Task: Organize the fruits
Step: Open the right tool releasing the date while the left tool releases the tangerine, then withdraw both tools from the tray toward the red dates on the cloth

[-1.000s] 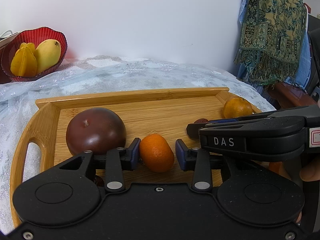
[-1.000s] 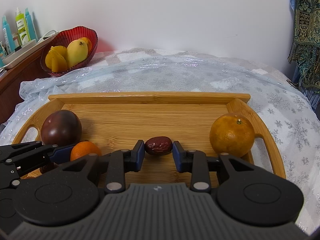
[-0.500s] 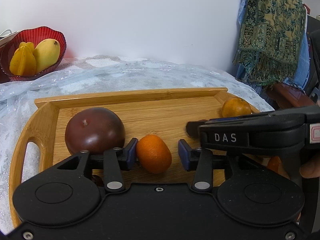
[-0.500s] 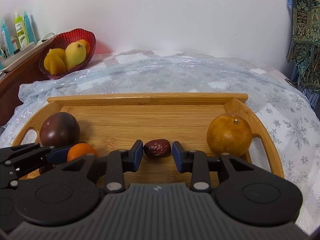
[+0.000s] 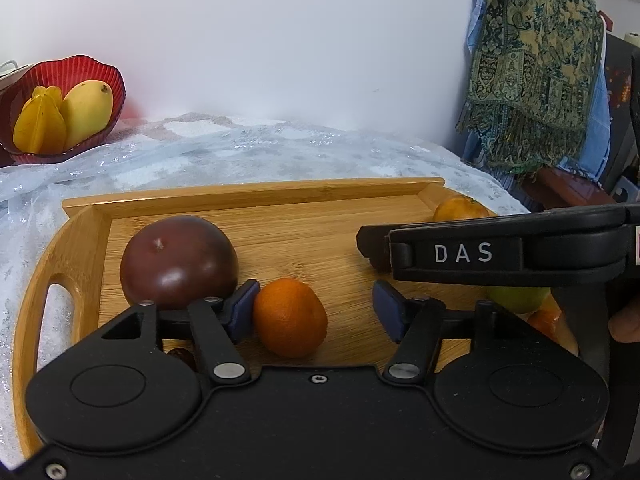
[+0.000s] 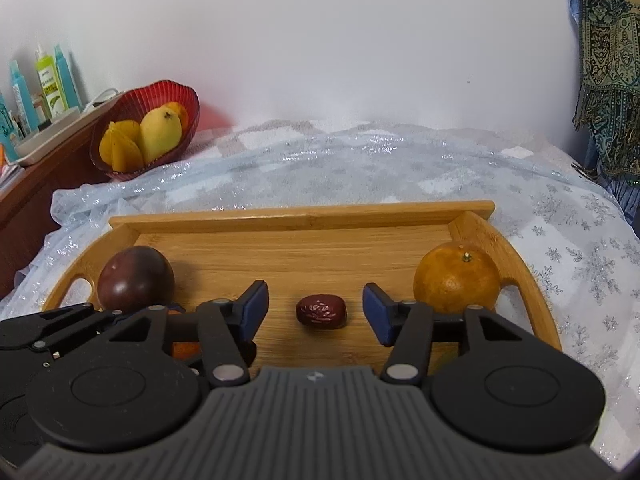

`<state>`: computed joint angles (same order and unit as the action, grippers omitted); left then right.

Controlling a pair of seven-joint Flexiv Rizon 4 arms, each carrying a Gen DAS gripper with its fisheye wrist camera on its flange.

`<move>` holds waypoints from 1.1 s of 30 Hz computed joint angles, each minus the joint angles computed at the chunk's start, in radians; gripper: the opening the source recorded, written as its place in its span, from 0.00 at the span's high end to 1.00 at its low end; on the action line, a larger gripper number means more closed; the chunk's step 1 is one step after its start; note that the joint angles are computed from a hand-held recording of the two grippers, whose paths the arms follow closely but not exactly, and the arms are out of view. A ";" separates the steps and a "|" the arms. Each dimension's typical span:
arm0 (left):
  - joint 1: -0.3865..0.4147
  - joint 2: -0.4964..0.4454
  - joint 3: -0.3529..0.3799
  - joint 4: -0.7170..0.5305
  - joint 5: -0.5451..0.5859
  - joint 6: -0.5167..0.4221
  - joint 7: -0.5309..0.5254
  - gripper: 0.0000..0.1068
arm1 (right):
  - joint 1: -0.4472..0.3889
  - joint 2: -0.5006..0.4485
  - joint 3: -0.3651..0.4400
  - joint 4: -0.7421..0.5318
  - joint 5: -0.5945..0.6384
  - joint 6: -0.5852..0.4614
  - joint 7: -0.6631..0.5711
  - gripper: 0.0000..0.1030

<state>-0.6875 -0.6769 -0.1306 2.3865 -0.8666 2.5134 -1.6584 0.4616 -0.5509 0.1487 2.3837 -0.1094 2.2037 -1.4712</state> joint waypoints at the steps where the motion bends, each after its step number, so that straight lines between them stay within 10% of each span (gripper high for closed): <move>1: 0.003 0.000 -0.001 0.001 0.006 0.003 -0.008 0.38 | 0.000 0.000 0.001 0.002 0.004 0.005 0.002 0.30; 33: -0.166 0.079 -0.097 0.150 -0.286 0.210 -0.021 0.14 | 0.076 -0.021 0.032 0.179 0.249 0.457 -0.060 0.12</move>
